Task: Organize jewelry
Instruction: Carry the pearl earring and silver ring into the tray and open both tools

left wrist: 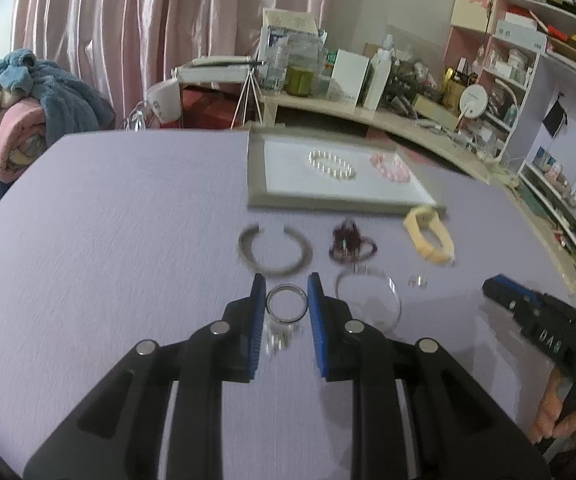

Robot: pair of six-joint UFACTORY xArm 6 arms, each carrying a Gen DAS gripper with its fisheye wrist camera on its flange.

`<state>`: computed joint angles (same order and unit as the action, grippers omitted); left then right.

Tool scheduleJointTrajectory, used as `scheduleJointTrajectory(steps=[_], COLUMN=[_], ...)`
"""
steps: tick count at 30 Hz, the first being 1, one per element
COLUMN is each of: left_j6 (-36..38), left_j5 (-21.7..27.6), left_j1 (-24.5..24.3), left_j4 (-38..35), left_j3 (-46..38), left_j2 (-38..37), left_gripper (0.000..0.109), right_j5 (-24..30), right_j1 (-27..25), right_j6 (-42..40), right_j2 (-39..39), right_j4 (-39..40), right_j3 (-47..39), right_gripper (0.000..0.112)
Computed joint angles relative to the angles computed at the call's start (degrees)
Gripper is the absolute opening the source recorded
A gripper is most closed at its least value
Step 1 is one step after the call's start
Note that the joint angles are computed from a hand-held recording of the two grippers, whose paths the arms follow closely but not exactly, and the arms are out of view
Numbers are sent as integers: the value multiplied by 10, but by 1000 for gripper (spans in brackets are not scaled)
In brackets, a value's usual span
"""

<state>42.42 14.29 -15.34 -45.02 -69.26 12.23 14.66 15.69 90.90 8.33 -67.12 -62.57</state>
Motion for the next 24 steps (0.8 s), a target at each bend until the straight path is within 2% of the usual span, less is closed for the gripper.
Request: scheduleJointTrajectory(steps=[8, 13, 17, 21, 24], left_j6=[-41, -101, -145, -187, -208], left_j5=[34, 72, 113, 162, 199], left_j1=[7, 10, 10, 10, 11], left_j4=[32, 87, 130, 169, 190], left_j3=[-168, -297, -411, -538, -628], left_j2=[86, 164, 237, 319, 377], left_gripper=[21, 21, 21, 22, 21], right_j5=[0, 3, 12, 57, 76], right_j1=[-42, -49, -50, -46, -45], right_j6=[-57, -160, -265, -403, -445], right_j2=[56, 123, 181, 255, 290], right_j4=[20, 105, 206, 350, 396], right_j3=[-123, -214, -278, -360, -399], right_gripper=[20, 20, 20, 20, 20])
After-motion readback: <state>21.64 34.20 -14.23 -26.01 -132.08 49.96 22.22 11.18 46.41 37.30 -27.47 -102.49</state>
